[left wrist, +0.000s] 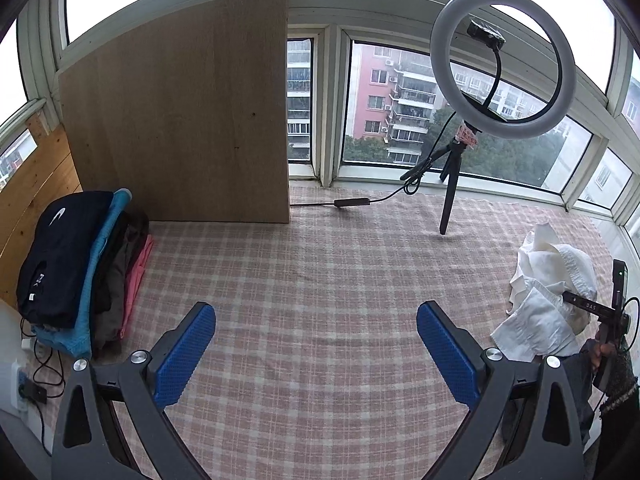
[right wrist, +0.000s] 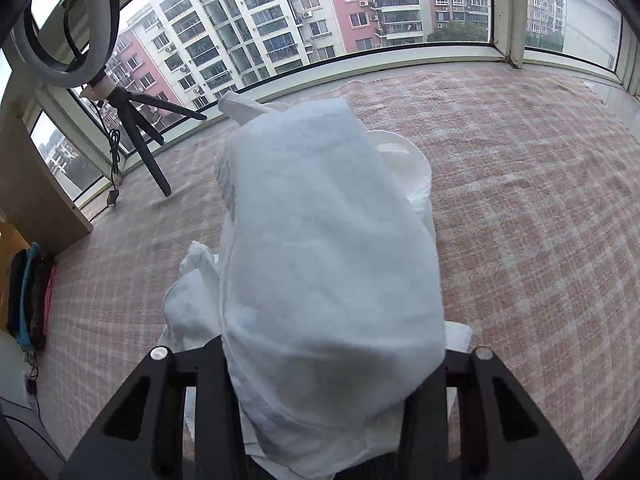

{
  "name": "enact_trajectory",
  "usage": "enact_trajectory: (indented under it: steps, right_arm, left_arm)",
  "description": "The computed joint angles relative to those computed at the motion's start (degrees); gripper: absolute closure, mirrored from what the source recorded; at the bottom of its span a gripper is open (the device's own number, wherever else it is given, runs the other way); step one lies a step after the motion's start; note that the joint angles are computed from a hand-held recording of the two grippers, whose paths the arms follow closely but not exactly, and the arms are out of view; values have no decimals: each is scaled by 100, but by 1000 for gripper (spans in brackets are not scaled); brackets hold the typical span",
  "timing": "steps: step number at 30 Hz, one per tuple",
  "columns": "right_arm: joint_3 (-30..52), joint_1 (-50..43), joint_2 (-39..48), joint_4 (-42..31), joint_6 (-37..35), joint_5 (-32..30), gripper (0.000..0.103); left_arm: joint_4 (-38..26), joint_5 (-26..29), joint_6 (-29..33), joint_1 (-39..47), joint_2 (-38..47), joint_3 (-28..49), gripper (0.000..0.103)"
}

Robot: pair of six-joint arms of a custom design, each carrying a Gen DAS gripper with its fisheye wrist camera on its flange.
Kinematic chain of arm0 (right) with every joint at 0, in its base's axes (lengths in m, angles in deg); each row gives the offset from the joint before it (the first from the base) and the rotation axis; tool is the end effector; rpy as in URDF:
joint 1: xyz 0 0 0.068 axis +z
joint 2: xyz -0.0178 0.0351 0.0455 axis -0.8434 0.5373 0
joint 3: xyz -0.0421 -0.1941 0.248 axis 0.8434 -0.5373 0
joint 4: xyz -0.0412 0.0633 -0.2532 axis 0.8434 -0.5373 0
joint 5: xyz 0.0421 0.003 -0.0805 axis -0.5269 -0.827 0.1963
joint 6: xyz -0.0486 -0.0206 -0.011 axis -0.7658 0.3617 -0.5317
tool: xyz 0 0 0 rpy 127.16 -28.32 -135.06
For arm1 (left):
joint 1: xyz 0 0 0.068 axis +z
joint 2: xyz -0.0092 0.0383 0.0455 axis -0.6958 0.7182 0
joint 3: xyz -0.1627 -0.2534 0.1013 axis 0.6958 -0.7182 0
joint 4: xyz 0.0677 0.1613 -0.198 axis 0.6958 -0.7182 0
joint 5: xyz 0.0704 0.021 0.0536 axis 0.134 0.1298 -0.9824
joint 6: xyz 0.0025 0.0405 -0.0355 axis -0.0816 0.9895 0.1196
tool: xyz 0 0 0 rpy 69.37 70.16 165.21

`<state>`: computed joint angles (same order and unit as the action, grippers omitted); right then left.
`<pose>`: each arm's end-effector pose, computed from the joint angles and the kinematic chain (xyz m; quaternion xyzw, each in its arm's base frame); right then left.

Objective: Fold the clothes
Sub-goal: 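Grasp the white shirt with the right tool and lift it off the pile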

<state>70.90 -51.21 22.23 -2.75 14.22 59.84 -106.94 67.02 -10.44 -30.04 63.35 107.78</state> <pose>0.2133 0.0218 0.1796 0.2425 0.9232 0.0837 0.2862 0.2931 0.0627 0.3073 0.0682 0.9333 -0.0485 0.3491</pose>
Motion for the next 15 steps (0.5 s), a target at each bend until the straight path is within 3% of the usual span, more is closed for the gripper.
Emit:
enact_trajectory:
  steps: [4, 7, 12, 15]
  right_arm:
    - [455, 459, -1010, -812, 663, 211, 81]
    - [1348, 1477, -1423, -1638, 1077, 1078, 82]
    - [3401, 3734, -382, -2612, 1535, 2688, 82]
    - [4272, 4401, 522, -2157, 1484, 2801, 82]
  left_arm:
    - [-101, 363, 318, 670, 137, 285, 2]
    - [-229, 682, 571, 1214, 273, 585, 2]
    - [-629, 1343, 1074, 2161, 586, 1220, 2]
    - [-849, 1610, 1404, 2699, 810, 1631, 2]
